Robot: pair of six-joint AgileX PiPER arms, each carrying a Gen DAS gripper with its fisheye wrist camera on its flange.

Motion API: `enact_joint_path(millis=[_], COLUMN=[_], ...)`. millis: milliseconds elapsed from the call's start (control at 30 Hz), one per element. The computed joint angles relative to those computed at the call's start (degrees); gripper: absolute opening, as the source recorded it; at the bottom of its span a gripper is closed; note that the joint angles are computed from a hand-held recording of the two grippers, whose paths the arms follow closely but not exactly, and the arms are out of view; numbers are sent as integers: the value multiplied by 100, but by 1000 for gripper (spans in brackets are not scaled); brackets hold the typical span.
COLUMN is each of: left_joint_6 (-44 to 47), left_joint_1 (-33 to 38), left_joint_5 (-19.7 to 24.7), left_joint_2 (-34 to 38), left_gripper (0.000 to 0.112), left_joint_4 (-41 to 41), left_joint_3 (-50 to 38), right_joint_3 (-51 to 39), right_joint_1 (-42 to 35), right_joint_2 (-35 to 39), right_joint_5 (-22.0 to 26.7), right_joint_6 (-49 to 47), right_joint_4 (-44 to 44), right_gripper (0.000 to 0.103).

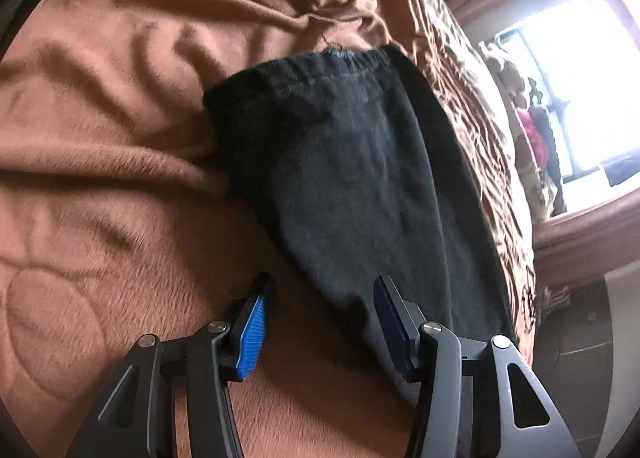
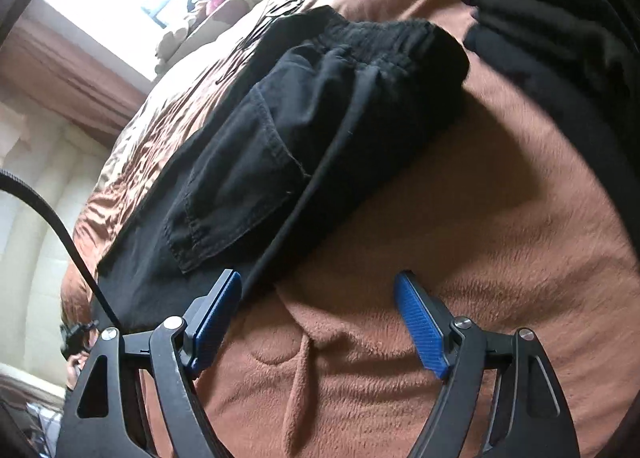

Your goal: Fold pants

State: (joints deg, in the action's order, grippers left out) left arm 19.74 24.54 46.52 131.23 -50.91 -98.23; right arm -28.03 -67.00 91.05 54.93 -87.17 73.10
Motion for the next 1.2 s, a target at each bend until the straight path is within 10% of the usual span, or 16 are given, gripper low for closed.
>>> enact_joint_path(millis=[567,833,1200], left_joint_6=[-481,-738,-869], left_joint_1=[-140,-150,-217], left_joint_5=[-578,-872,-823], left_joint_2=[647,563,-230], left_gripper=[51,8,6], left_joint_4=[12,271,729], left_joint_3=[-1010,-980,-935], right_joint_3=[-425,-475,10], right_joint_1=[575,896,886], right_joint_2=[1083,1409,-94], right_joint_5=[100,75,-136], right_joint_6=[-499,-933,-289], right_joint_4=[1902,2463,2229], right_gripper=[78,22,7])
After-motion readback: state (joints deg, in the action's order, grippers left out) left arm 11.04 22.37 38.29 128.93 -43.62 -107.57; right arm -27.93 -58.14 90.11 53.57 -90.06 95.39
